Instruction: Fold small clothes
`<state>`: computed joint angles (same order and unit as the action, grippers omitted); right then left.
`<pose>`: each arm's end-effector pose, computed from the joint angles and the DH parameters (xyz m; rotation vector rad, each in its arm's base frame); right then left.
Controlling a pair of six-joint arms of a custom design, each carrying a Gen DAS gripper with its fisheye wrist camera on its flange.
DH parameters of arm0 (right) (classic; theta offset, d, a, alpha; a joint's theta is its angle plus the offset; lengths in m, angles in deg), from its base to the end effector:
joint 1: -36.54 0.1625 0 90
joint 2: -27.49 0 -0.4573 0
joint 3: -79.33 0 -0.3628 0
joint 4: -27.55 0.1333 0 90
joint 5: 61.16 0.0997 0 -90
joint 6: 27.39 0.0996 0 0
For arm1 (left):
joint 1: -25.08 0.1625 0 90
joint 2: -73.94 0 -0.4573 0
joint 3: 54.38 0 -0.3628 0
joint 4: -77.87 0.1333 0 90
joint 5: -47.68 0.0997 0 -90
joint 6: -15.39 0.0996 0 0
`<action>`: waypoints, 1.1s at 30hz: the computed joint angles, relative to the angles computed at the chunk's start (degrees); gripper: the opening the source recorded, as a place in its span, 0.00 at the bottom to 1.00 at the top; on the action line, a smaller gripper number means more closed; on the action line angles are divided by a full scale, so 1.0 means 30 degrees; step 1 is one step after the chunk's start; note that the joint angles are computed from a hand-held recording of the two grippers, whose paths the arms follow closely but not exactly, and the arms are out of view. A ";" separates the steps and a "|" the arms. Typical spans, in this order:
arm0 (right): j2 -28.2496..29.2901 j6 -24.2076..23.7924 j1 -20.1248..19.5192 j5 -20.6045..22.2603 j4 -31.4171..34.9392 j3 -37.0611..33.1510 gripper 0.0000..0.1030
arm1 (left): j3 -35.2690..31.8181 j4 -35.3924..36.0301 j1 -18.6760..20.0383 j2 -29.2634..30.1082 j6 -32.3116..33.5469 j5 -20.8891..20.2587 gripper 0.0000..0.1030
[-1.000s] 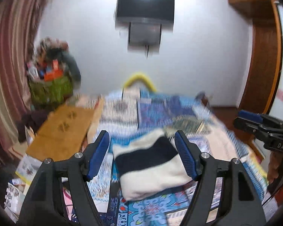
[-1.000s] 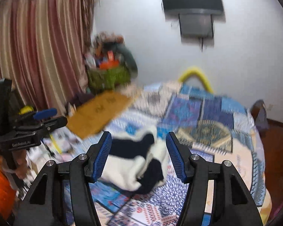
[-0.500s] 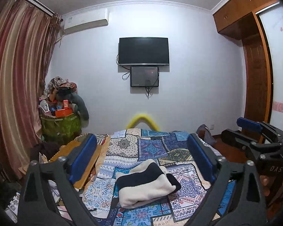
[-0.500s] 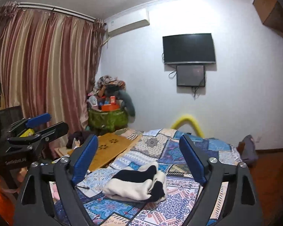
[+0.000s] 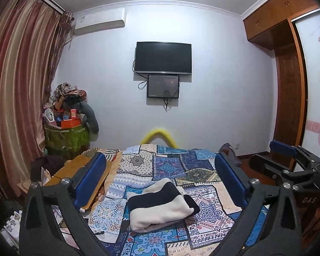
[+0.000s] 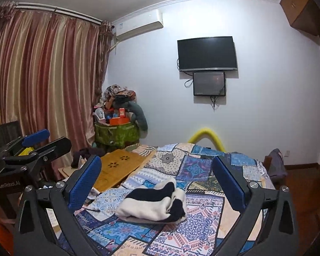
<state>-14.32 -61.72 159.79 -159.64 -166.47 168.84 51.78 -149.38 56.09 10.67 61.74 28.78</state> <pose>0.4952 -0.5390 0.2274 1.3843 -2.2575 1.4145 -0.3080 -0.4506 0.4259 0.4744 1.7665 -1.6675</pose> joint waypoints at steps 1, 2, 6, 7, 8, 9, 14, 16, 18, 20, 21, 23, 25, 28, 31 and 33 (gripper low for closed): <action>-0.0032 0.0017 -0.0020 0.0008 -0.0076 0.0121 1.00 | 0.0012 0.0103 0.0037 0.0008 -0.0160 -0.0025 1.00; -0.0093 0.0034 -0.0025 0.0010 -0.0172 0.0276 1.00 | 0.0025 0.0179 0.0068 0.0019 -0.0280 -0.0034 1.00; -0.0115 0.0151 -0.0053 -0.0033 -0.0272 0.0381 1.00 | 0.0155 0.0400 0.0158 -0.0040 -0.0545 -0.0059 1.00; -0.0134 0.0200 -0.0080 -0.0021 -0.0228 0.0388 1.00 | 0.0176 0.0421 0.0160 -0.0039 -0.0599 -0.0041 1.00; -0.0162 0.0255 -0.0103 -0.0007 -0.0162 0.0390 1.00 | 0.0233 0.0490 0.0173 -0.0058 -0.0727 -0.0060 1.00; -0.0175 0.0295 -0.0108 -0.0017 -0.0114 0.0389 1.00 | 0.0286 0.0614 0.0197 -0.0091 -0.0918 -0.0099 1.00; -0.0195 0.0433 -0.0097 -0.0142 -0.0034 0.0432 1.00 | 0.0306 0.0731 0.0296 -0.0069 -0.1183 -0.0149 1.00; -0.0221 0.0465 -0.0090 -0.0157 0.0004 0.0454 1.00 | 0.0383 0.0869 0.0325 -0.0114 -0.1443 -0.0181 1.00; -0.0227 0.0456 -0.0092 -0.0149 0.0003 0.0455 1.00 | 0.0384 0.0862 0.0345 -0.0110 -0.1495 -0.0207 1.00; -0.0229 0.0455 -0.0094 -0.0138 -0.0018 0.0453 1.00 | 0.0363 0.0883 0.0359 -0.0133 -0.1457 -0.0203 1.00; -0.0215 0.0474 -0.0096 -0.0148 -0.0033 0.0450 1.00 | 0.0371 0.0896 0.0359 -0.0143 -0.1464 -0.0215 1.00; -0.0205 0.0527 -0.0099 -0.0179 -0.0003 0.0449 1.00 | 0.0338 0.0863 0.0368 -0.0116 -0.1450 -0.0200 1.00; -0.0209 0.0551 -0.0090 -0.0213 0.0001 0.0456 1.00 | 0.0350 0.0909 0.0371 -0.0132 -0.1485 -0.0208 1.00; -0.0224 0.0566 -0.0099 -0.0180 0.0033 0.0449 1.00 | 0.0414 0.1112 0.0406 -0.0155 -0.1764 -0.0240 1.00; -0.0225 0.0555 -0.0098 -0.0189 0.0022 0.0454 1.00 | 0.0352 0.1155 0.0433 -0.0099 -0.1798 -0.0260 1.00; -0.0234 0.0571 -0.0095 -0.0197 0.0027 0.0456 1.00 | 0.0349 0.1161 0.0448 -0.0081 -0.1799 -0.0302 1.00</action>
<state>-15.02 -60.00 159.51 -160.24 -166.38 170.21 52.82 -145.90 57.43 10.42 56.34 27.88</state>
